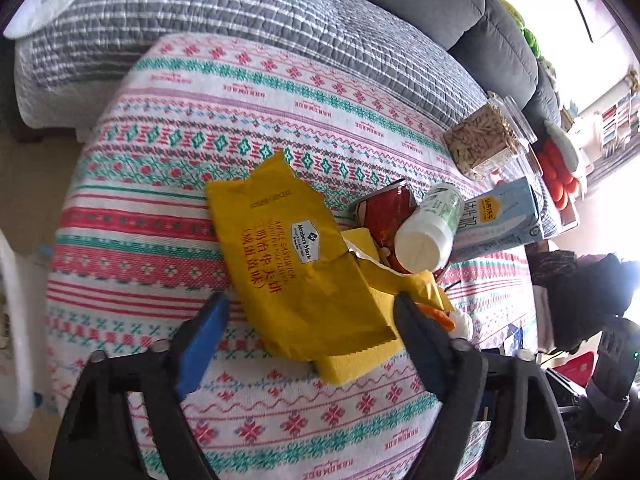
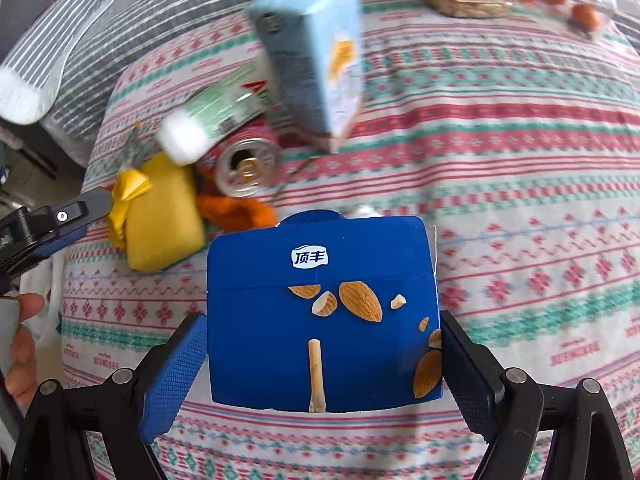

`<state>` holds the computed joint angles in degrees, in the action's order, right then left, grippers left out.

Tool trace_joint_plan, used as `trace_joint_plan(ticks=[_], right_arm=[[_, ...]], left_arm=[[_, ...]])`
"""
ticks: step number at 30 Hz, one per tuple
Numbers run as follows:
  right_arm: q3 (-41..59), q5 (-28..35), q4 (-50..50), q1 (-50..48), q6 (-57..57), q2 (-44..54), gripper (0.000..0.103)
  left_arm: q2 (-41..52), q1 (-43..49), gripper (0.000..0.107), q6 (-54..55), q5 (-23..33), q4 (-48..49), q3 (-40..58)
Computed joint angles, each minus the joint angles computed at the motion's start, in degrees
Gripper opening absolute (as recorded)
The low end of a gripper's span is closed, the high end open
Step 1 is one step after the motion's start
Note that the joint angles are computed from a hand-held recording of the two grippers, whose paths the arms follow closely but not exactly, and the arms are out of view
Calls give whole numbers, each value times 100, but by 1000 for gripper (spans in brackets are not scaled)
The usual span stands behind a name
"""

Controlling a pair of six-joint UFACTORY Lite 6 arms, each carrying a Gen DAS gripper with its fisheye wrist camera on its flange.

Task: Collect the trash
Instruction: 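Grasp the yellow packet with the left gripper while the right gripper grasps the blue almond box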

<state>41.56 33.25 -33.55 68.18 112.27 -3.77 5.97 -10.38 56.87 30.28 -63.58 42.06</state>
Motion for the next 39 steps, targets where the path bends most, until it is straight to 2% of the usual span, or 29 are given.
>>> trace_joint_plan(ticks=[1, 5, 9, 16, 20, 28, 34, 39], right_arm=[[-108, 16, -6, 9, 49, -115, 92], [-248, 40, 3, 0, 85, -271, 92], [-351, 164, -20, 87, 148, -458, 92], [-132, 446, -179, 330, 371, -440, 92], [60, 594, -271, 485, 503, -359, 92], [769, 664, -461, 588, 548, 221, 92], [1520, 620, -535, 510, 302, 917, 92], [2283, 580, -561, 445, -29, 1595, 92]], left_arm=[[102, 24, 73, 98, 27, -107, 32], [191, 115, 66, 337, 93, -408, 55], [-363, 127, 45, 206, -101, -57, -185], [-1166, 367, 32, -27, -131, 687, -610], [-1721, 696, 31, -123, -28, 1176, -876], [-2680, 1846, 31, 202, 677, 1783, -1189], [-2676, 2934, 31, 936, 1061, 1872, -1104], [-2306, 3978, 31, 1680, 1314, 1893, -843]])
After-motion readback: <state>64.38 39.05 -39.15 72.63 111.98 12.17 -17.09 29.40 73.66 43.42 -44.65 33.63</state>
